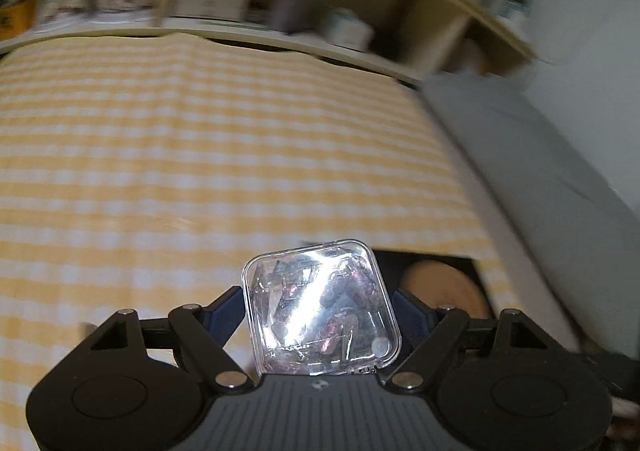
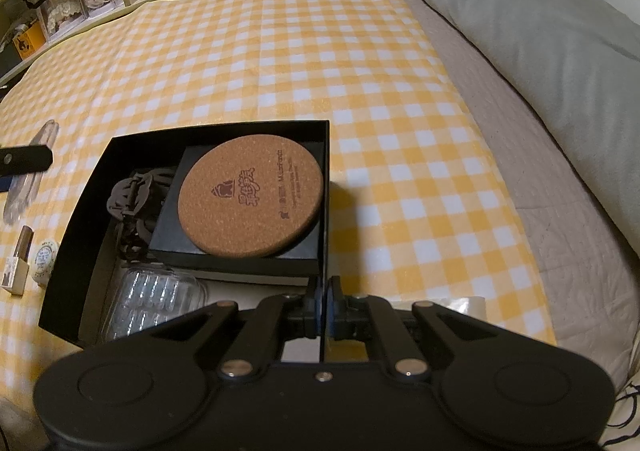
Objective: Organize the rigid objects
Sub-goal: 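Lift the small clear case with the left gripper over the tray, then lower the small clear case into the tray beside the capsule case and open the left gripper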
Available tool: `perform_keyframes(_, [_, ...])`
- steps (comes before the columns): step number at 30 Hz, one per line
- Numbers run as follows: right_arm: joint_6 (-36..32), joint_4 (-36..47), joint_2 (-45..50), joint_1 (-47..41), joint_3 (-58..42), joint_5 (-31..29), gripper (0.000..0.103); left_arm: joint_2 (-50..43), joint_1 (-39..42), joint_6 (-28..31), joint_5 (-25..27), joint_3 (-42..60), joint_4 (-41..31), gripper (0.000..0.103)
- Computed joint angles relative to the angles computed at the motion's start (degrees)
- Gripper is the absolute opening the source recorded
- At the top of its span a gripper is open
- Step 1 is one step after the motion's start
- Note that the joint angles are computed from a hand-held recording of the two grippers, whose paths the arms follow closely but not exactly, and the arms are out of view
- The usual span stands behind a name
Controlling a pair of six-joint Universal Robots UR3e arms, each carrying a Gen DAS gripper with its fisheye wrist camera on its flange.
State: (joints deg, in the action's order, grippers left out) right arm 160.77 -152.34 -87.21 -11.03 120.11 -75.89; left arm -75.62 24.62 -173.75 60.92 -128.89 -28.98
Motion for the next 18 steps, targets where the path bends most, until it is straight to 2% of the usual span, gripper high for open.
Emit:
perform_keyframes(5, [0.4,0.5,-0.5,-0.5,0.0,1.0,0.004,0.4,-6.7,0.2,-1.6,-0.9,-3.2,0.080])
perform_keyframes(10, [1.1,1.8,-1.0,-1.8,-0.2,2.9,0.004,-2.4,-12.5,0.0,1.1,-2.2,-0.2,0.080])
perform_keyframes(18, [1.5,2.1,-0.3,-2.7,-2.2,5.0,0.004,-6.5,-14.9,0.8,2.8,-2.6,3.2,0.080])
